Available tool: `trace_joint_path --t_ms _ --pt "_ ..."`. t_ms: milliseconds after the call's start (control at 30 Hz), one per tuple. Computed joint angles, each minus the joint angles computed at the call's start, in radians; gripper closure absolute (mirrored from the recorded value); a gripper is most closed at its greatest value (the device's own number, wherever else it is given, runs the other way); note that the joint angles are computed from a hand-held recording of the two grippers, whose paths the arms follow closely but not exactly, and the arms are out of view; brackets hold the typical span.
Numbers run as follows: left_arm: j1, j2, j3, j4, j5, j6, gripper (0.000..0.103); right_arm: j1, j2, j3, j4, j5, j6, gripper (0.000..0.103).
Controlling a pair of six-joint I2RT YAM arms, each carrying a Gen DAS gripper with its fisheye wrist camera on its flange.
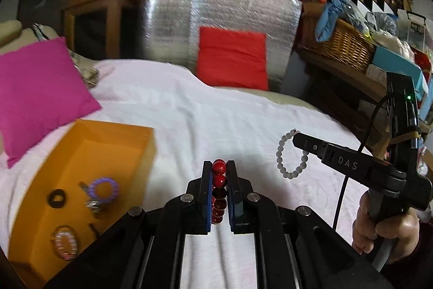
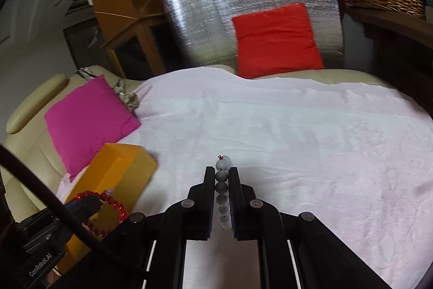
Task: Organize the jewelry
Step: 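Lift the red and white bead bracelets off the bedspread with both tools, then carry both bead bracelets over the orange box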
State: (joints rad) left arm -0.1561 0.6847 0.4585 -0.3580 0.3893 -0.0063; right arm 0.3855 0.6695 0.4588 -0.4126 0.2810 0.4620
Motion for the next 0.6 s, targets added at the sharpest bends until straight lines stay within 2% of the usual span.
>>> trace_joint_path --t_ms 133,233,333,433,600 --pt "0.171 -0.061 -0.003 -0.066 0.091 0.080 0.093 0.155 0.083 0.026 0.057 0.095 0.070 0.092" --pt "0.324 -0.071 0.000 -0.106 0.179 0.152 0.093 0.257 0.161 0.053 0.101 0.160 0.099 0.092" --pt "0.426 -0.058 -0.002 -0.116 0.226 0.196 0.093 0.354 0.228 0.078 0.146 0.221 0.122 0.092" --pt "0.541 -0.024 0.002 -0.130 0.285 0.258 0.093 0.423 0.306 0.105 0.205 0.254 0.132 0.092" --pt "0.673 0.043 0.004 -0.106 0.322 0.333 0.093 0.508 0.416 0.147 0.280 0.277 0.138 0.092"
